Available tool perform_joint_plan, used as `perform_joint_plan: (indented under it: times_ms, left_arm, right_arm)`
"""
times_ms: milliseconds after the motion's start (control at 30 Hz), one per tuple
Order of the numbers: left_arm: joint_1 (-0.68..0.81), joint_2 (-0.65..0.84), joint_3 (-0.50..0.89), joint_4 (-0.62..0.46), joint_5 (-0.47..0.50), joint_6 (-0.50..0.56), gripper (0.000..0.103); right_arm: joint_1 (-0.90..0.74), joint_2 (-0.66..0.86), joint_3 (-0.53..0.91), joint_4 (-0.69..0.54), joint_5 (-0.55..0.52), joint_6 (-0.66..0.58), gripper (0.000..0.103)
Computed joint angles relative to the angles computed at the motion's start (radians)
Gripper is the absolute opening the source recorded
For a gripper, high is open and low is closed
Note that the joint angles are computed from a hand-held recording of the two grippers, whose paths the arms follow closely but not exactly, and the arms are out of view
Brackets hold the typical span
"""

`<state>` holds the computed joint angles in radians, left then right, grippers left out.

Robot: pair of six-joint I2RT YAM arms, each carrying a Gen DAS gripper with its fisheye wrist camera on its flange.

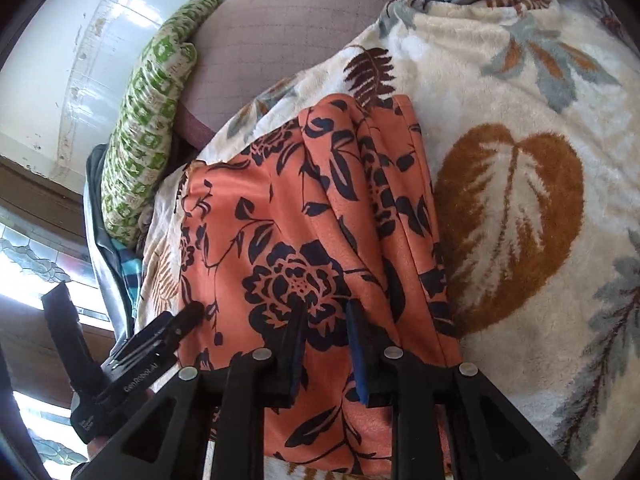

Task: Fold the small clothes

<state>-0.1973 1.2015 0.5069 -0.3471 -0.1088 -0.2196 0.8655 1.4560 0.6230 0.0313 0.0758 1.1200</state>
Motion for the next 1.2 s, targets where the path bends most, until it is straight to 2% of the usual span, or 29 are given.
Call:
perform_joint_plan:
  times_ms: [67,100,167,200,233,333,433,567,800,900,933,1000,1133,1167,1200]
  left_arm:
    - [0.013,-0.024,-0.003,-0.016,0.032,-0.005,0.087]
    - [0.017,-0.051,-0.012,-0.026,0.044,-0.007,0.087]
    - [0.026,-0.13,-0.047,-0.038,0.074,0.004,0.087]
    - [0.03,-0.172,-0.066,-0.046,0.086,0.009,0.087]
    - [0.038,-0.208,-0.084,-0.054,0.101,0.013,0.087]
    - [0.113,-0.282,-0.107,-0.079,0.206,0.028,0.087]
    - [0.225,-0.244,-0.083,-0.087,0.347,0.04,0.087]
    - [0.258,-0.126,-0.045,-0.054,0.389,-0.004,0.087]
    - [0.119,0.016,-0.015,0.036,0.325,-0.054,0.087]
    - [0.064,0.063,-0.026,0.083,0.341,-0.084,0.087]
    - [0.053,0.057,-0.038,0.102,0.343,-0.089,0.087]
    - [0.025,0.035,-0.061,0.125,0.295,-0.094,0.087]
    - [-0.08,-0.015,-0.067,0.11,0.134,-0.087,0.079]
    - [-0.1,-0.017,-0.062,0.105,0.106,-0.091,0.078]
    - [-0.113,-0.021,-0.06,0.101,0.085,-0.098,0.076]
  right_arm:
    - [-0.004,-0.06,-0.044,0.031,-0.004,-0.002,0.026]
    - [-0.001,-0.093,-0.068,0.049,0.011,0.006,0.032]
    - [-0.004,-0.152,-0.114,0.072,0.034,0.024,0.047]
    - [0.002,-0.18,-0.127,0.052,0.071,0.046,0.068]
    - [0.005,-0.198,-0.132,0.027,0.105,0.059,0.074]
    - [-0.025,-0.256,-0.171,0.003,0.118,0.09,0.074]
    - [-0.083,-0.269,-0.218,0.049,0.045,0.116,0.074]
    - [-0.111,-0.172,-0.216,0.101,-0.035,0.133,0.074]
    - [-0.119,-0.055,-0.199,0.188,-0.097,0.121,0.074]
    - [-0.118,0.016,-0.171,0.213,-0.144,0.108,0.074]
    - [-0.109,0.025,-0.161,0.206,-0.129,0.1,0.074]
    - [-0.099,0.031,-0.145,0.19,-0.117,0.086,0.074]
    - [-0.084,0.037,-0.147,0.207,-0.106,0.078,0.074]
    - [-0.08,0.042,-0.15,0.233,-0.105,0.075,0.072]
    - [-0.078,0.053,-0.151,0.264,-0.127,0.068,0.066]
